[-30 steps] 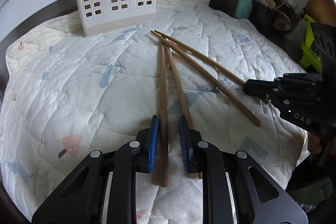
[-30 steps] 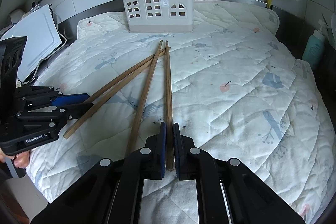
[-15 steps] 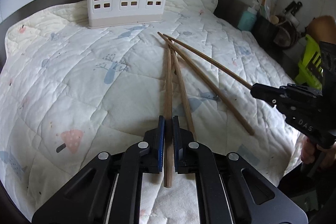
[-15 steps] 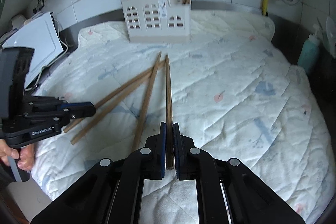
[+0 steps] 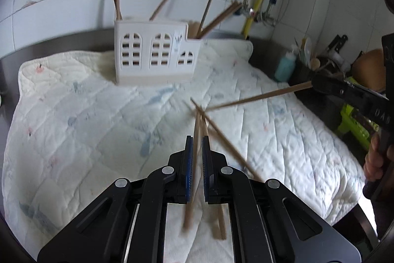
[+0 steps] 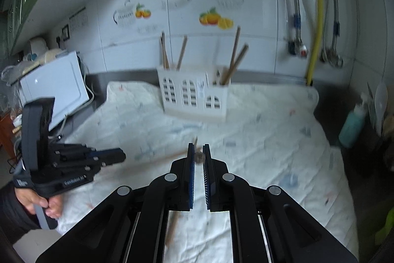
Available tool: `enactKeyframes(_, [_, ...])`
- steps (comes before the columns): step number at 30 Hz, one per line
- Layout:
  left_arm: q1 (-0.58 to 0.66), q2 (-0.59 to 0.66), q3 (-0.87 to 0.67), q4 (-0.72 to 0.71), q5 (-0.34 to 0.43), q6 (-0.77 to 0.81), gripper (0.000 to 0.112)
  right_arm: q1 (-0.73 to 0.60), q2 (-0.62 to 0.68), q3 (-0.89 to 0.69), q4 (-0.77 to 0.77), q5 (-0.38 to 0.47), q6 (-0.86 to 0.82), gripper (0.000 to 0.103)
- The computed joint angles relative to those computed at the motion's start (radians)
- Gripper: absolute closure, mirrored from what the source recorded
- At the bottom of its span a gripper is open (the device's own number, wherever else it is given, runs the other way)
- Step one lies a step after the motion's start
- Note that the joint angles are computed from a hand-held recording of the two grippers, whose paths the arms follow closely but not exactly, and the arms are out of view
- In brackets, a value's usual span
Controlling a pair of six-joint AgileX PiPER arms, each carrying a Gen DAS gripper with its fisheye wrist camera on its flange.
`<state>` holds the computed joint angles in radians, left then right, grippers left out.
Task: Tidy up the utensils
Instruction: 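Lift the right gripper's chopstick upright while the left gripper regrasps its chopstick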
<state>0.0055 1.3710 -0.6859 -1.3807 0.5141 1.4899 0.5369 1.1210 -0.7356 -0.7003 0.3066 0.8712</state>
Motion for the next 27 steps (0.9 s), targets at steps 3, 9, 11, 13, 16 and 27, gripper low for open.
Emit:
enactKeyframes(3, [0.003, 0.003, -0.023, -0.039, 0.013, 0.034, 0.107, -0.031, 0.019, -0.066, 0.143, 0.002, -0.174, 0.097])
enactKeyframes(9, [-0.002, 0.032, -0.058, 0.078, 0.015, -0.04, 0.107, -0.018, 0.038, -0.126, 0.134, 0.036, -0.205, 0.097])
enactKeyframes(11, [-0.007, 0.036, -0.047, 0.125, 0.002, -0.074, 0.106, -0.017, 0.04, -0.129, 0.132, 0.037, -0.209, 0.097])
enactKeyframes(13, [0.004, 0.045, -0.032, 0.144, 0.012, -0.076, 0.102, -0.013, 0.041, -0.13, 0.116, 0.039, -0.197, 0.097])
enactKeyframes(16, [0.019, 0.057, -0.002, 0.148, 0.02, -0.054, 0.101, -0.008, 0.04, -0.132, 0.11, 0.04, -0.191, 0.097])
enactKeyframes(27, [-0.007, 0.087, 0.071, 0.153, -0.012, 0.018, 0.083, 0.034, 0.032, -0.125, 0.024, 0.062, -0.102, 0.097])
